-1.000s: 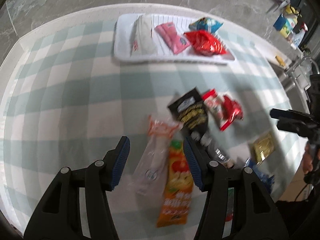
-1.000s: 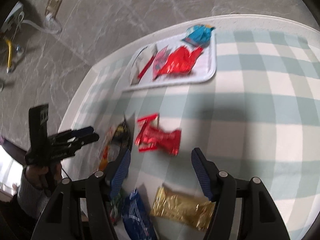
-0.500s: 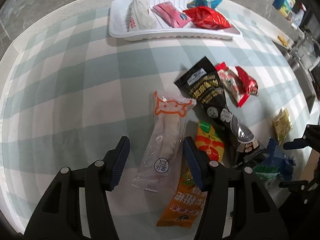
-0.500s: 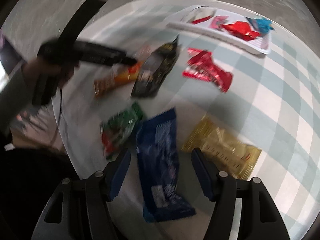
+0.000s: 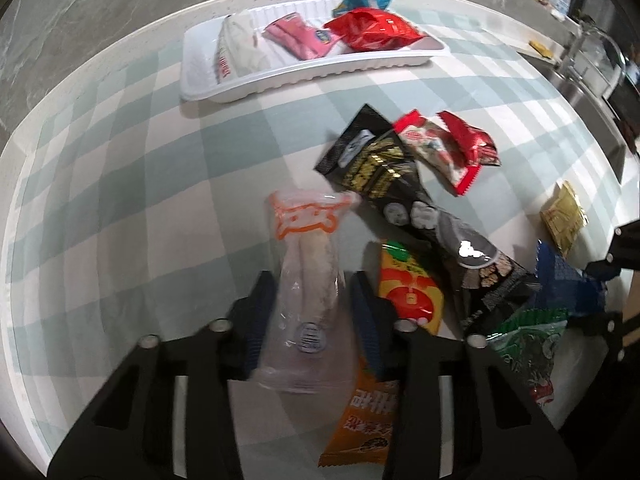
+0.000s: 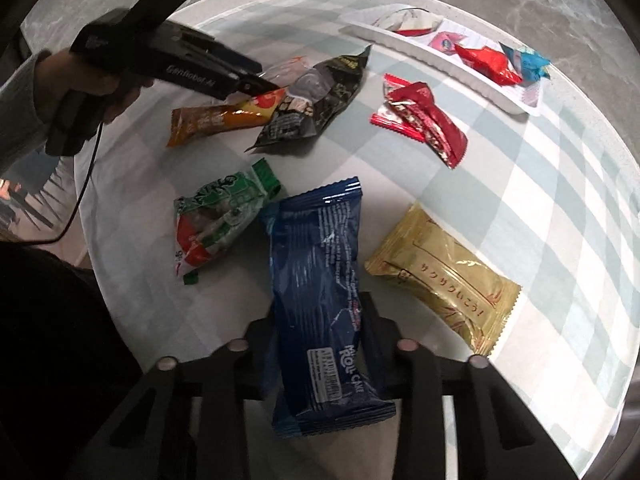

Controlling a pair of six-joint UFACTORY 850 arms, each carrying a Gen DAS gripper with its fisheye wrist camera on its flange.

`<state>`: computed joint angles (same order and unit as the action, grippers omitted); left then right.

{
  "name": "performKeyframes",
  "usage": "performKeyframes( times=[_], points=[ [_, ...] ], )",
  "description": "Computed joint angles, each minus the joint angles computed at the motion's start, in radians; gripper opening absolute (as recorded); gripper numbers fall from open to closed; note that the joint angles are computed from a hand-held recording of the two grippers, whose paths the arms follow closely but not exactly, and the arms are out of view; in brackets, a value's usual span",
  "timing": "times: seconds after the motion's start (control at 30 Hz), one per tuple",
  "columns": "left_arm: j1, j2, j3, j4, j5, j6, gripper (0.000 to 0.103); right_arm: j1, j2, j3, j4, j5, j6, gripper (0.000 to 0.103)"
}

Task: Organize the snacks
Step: 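Grasp the clear packet with the left tool while the right tool grasps the blue packet, then lower the clear packet and blue packet into the white tray and release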

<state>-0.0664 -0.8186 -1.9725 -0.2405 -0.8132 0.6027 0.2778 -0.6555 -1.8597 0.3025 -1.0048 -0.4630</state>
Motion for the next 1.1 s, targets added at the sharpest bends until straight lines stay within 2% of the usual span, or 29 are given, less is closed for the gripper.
performKeyframes(
  times=[0.1,0.33,0.53,0.7,0.9,1.0,1.1],
  points=[
    [0.004,0.006,0.011,-0.026,0.006,0.003,0.027,-0.029,-0.025,-0.035,0.075,-0.043,0.004,0.032],
    [0.044,-0.03,-0.048,-0.162,-0.079,0.001,0.024,-0.121,-0.062,-0.047,0.392,-0.163,0.054,0.031],
    [0.08,-0.055,-0.094,-0.27,-0.142,-0.019,0.024,-0.162,-0.071,-0.034,0.548,-0.193,0.079,0.031],
    [0.099,-0.075,-0.136,-0.325,-0.167,-0.037,0.024,-0.185,-0.082,-0.024,0.65,-0.185,0.087,0.031],
    [0.116,-0.142,-0.267,-0.395,-0.228,-0.071,0.024,-0.194,-0.136,-0.115,0.705,-0.181,0.12,0.031],
    [0.119,-0.203,-0.379,-0.411,-0.273,-0.101,0.024,-0.197,-0.169,-0.175,0.713,-0.178,0.137,0.031],
    [0.123,-0.297,-0.552,-0.427,-0.336,-0.156,0.024,-0.198,-0.208,-0.245,0.72,-0.174,0.16,0.031]
  ],
)
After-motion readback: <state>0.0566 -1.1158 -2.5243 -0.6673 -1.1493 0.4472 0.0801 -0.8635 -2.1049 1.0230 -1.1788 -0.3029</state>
